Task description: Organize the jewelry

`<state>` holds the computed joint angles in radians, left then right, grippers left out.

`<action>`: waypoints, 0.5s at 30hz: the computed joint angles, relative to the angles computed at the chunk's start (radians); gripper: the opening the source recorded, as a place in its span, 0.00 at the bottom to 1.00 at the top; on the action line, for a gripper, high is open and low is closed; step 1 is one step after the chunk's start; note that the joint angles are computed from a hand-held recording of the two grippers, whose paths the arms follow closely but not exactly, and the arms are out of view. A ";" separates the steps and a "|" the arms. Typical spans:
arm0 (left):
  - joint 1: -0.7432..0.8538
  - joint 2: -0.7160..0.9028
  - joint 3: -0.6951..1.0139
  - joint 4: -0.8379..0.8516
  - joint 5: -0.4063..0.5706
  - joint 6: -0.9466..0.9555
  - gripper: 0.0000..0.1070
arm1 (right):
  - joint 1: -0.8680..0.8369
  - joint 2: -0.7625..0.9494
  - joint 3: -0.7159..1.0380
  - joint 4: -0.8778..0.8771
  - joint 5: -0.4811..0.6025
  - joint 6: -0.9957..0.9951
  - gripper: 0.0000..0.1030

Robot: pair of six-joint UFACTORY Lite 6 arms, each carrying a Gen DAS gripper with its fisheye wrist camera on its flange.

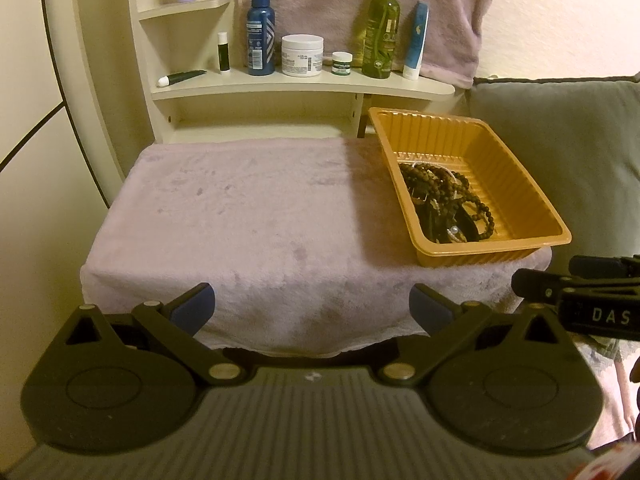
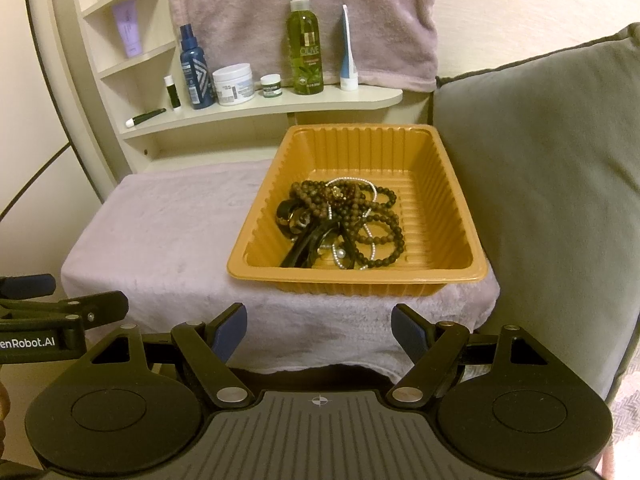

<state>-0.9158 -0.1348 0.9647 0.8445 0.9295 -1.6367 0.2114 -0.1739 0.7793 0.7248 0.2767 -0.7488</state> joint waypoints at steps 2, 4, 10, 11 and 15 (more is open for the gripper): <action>-0.004 0.005 0.003 0.002 0.004 -0.007 0.96 | -0.002 -0.001 -0.002 0.010 0.000 -0.012 0.77; -0.005 0.006 0.004 0.002 0.004 -0.008 0.96 | -0.003 0.000 -0.002 0.010 0.002 -0.013 0.77; -0.008 0.010 0.007 0.003 0.007 -0.011 0.96 | -0.004 0.001 -0.002 0.022 0.002 -0.024 0.77; -0.008 0.010 0.007 0.002 0.007 -0.011 0.96 | -0.002 0.004 0.000 0.018 0.001 -0.019 0.77; -0.006 0.008 0.005 0.002 0.005 -0.009 0.96 | -0.004 0.003 -0.003 0.024 0.001 -0.026 0.77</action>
